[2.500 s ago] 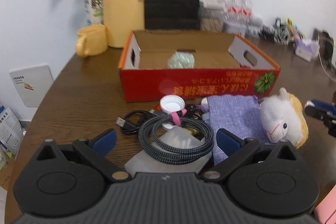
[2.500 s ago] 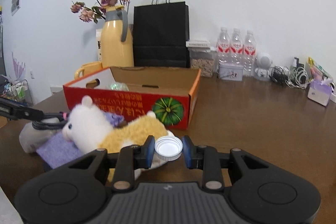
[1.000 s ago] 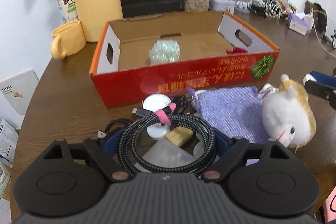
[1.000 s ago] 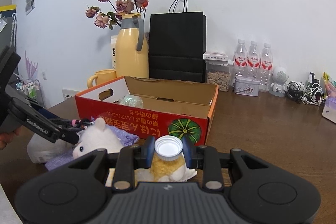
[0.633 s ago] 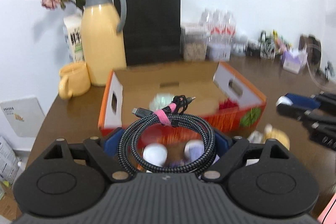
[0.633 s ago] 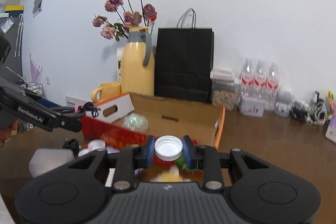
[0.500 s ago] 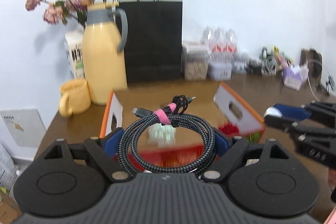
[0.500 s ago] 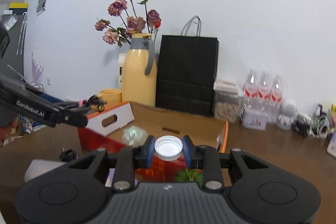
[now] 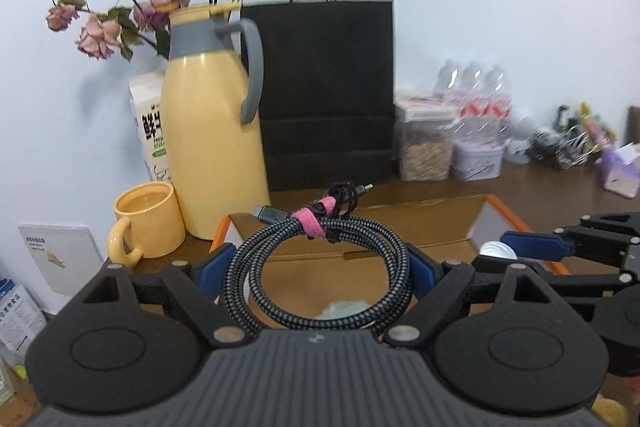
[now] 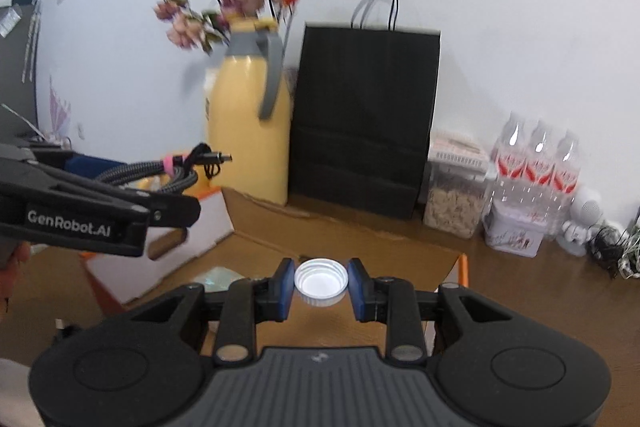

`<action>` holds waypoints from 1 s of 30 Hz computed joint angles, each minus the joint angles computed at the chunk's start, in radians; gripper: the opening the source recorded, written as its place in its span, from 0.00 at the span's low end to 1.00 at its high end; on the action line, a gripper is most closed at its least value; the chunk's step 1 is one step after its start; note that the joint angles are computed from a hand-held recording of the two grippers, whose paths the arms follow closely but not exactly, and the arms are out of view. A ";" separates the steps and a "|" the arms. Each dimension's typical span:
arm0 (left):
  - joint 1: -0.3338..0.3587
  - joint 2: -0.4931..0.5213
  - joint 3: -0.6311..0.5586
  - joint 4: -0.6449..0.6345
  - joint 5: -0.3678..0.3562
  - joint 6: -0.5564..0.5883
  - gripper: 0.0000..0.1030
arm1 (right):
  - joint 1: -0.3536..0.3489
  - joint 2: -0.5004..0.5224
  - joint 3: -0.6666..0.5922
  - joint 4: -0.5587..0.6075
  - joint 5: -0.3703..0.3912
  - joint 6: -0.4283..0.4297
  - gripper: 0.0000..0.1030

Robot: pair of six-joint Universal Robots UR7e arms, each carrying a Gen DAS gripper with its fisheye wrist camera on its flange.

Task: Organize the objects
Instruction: 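Carry the cap and cable into the box and open both grippers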

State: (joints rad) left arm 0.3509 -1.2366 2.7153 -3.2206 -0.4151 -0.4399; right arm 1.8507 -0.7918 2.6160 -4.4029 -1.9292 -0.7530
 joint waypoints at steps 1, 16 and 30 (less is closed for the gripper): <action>0.028 0.031 -0.015 -0.037 -0.002 0.035 0.85 | -0.011 0.003 -0.017 0.024 -0.004 -0.001 0.26; 0.190 0.182 -0.087 -0.236 -0.068 0.186 1.00 | -0.076 0.009 -0.114 0.205 -0.058 0.025 0.73; 0.082 0.046 -0.014 -0.070 -0.025 0.021 1.00 | -0.040 -0.007 -0.063 0.121 -0.073 0.042 1.00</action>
State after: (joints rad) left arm 0.4326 -1.1906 2.7009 -3.2905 -0.4400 -0.4190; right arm 1.8104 -0.7988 2.5530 -4.2824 -2.0021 -0.7114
